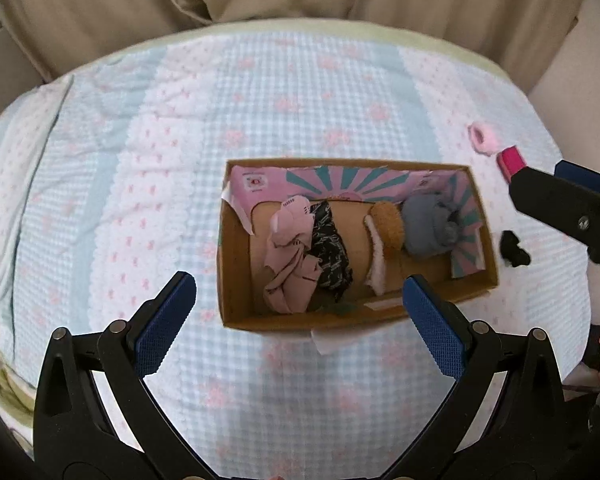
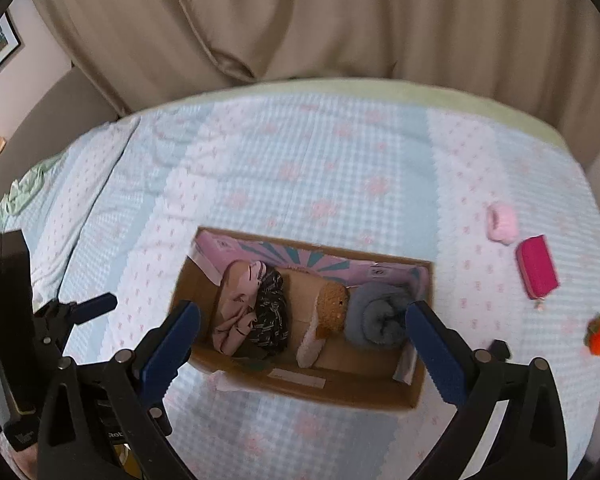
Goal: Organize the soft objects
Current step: 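Lift both tools away from the box toward the remaining items, then grasp the black sock with the left tool while the right tool grasps the orange pompom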
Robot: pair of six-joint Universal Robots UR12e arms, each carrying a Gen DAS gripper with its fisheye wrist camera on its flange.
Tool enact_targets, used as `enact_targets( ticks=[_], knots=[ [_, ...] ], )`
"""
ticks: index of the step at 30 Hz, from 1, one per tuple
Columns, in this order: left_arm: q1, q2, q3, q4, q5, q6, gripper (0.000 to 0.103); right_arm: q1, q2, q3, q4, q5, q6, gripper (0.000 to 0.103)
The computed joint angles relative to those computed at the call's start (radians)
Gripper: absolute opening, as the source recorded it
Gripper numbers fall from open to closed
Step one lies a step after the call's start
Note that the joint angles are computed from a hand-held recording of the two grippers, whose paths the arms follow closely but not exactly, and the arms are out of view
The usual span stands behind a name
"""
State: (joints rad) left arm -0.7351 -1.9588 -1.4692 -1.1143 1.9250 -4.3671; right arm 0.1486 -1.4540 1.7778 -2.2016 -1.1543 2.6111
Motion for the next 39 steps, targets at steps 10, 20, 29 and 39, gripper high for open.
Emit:
enact_targets(
  ticks=[10,20,29,39],
  knots=[
    [-0.056,0.001,0.078,-0.052,0.098,-0.063,0.103,-0.068,-0.126,0.056,-0.059,-0.019,0.07,0.103],
    [-0.101,-0.088,0.245,-0.084,0.187,-0.042,0.103,-0.204,-0.196,0.114,-0.192,-0.045,0.076,0.103],
    [-0.139,-0.279,0.55,-0.15,0.219,-0.034,0.103,-0.378,-0.165,0.098,-0.184,0.024,-0.02,0.103],
    [-0.156,-0.608,1.068,-0.362,0.207,-0.09,0.103,-0.503,-0.025,0.012,-0.213,0.084,-0.136,0.103]
  ],
)
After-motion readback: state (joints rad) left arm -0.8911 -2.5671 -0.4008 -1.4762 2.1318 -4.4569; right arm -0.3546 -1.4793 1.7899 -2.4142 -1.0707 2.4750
